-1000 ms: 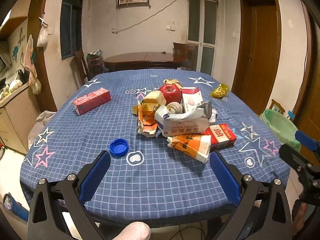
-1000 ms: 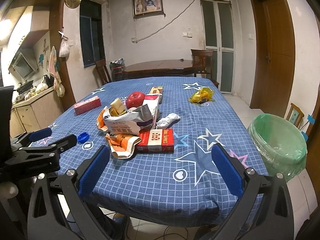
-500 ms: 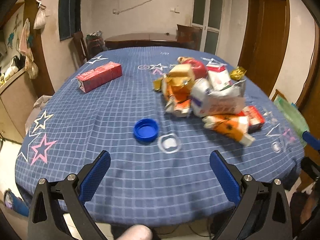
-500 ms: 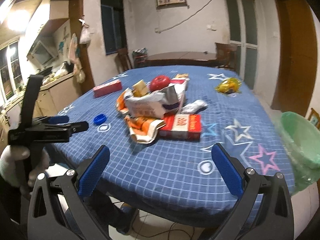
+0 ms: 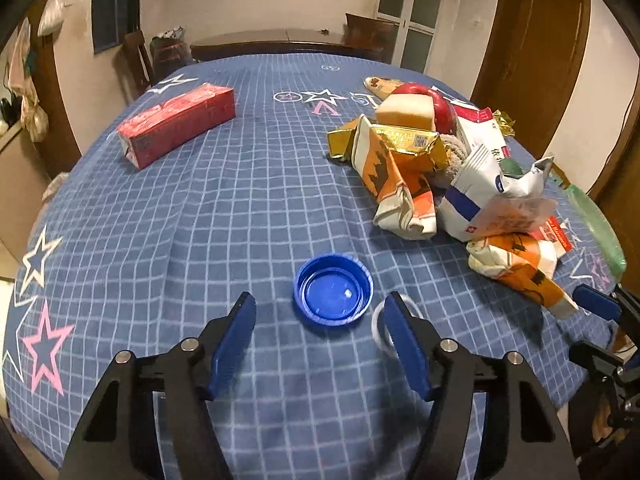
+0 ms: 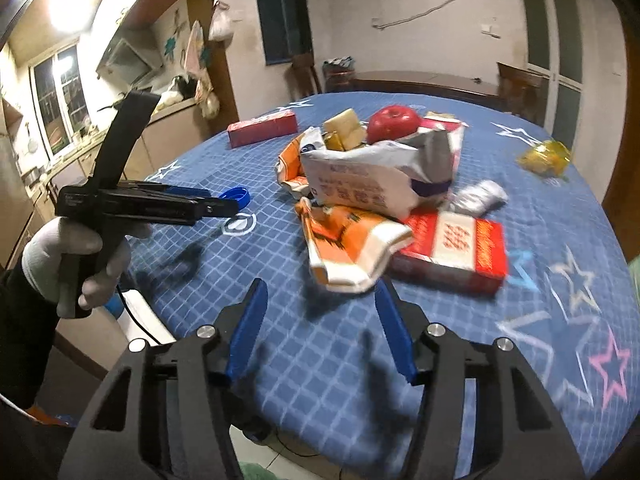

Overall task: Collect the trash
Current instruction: 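Grasp the blue bottle cap with the left gripper while the right grasps the orange wrapper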

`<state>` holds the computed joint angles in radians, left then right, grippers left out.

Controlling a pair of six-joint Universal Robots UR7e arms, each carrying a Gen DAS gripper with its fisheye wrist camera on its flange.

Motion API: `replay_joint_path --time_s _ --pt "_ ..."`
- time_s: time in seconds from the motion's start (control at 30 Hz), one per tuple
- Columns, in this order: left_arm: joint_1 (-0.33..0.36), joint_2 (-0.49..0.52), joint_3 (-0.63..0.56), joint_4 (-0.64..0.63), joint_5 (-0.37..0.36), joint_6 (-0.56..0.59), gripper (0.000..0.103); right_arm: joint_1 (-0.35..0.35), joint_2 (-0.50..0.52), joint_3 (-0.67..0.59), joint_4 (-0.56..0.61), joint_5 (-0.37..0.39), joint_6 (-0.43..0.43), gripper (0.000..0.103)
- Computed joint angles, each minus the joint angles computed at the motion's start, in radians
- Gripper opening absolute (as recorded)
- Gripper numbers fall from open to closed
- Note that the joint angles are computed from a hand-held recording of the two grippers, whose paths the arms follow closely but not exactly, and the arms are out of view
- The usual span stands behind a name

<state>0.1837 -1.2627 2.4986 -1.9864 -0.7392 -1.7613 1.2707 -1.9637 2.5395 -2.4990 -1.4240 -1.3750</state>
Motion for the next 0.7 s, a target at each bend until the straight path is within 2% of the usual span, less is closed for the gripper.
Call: replay_joint_path --time_s 0.1,0.23,0.3,0.37,0.43,0.53,0.7 --pt "0.024 0.035 -0.025 -0.001 0.018 0.022 0.057 0.053 0.061 -0.013 -0.051 -0.029 0.029 0.047" --pt "0.036 0.097 -0.075 0.083 0.036 0.0 0.043 0.114 0.144 -0.02 -0.127 -0.097 0.068 0.038" --pt "0.034 0.112 -0.081 0.095 0.045 -0.018 0.042 0.134 0.176 -0.014 -0.17 -0.127 0.077 0.036" --pt "0.025 0.124 -0.08 0.107 0.052 -0.044 0.042 0.144 0.204 -0.006 -0.219 -0.156 0.089 0.023" --pt "0.001 0.14 -0.084 0.13 0.045 -0.083 0.042 0.134 0.209 0.0 -0.236 -0.146 0.088 0.021" --pt "-0.019 0.175 -0.108 0.195 0.04 -0.141 0.041 0.108 0.168 0.017 -0.23 -0.099 0.077 0.012" --pt "-0.068 0.2 -0.158 0.335 0.045 -0.26 0.041 0.062 0.022 0.008 -0.076 0.019 0.09 0.007"
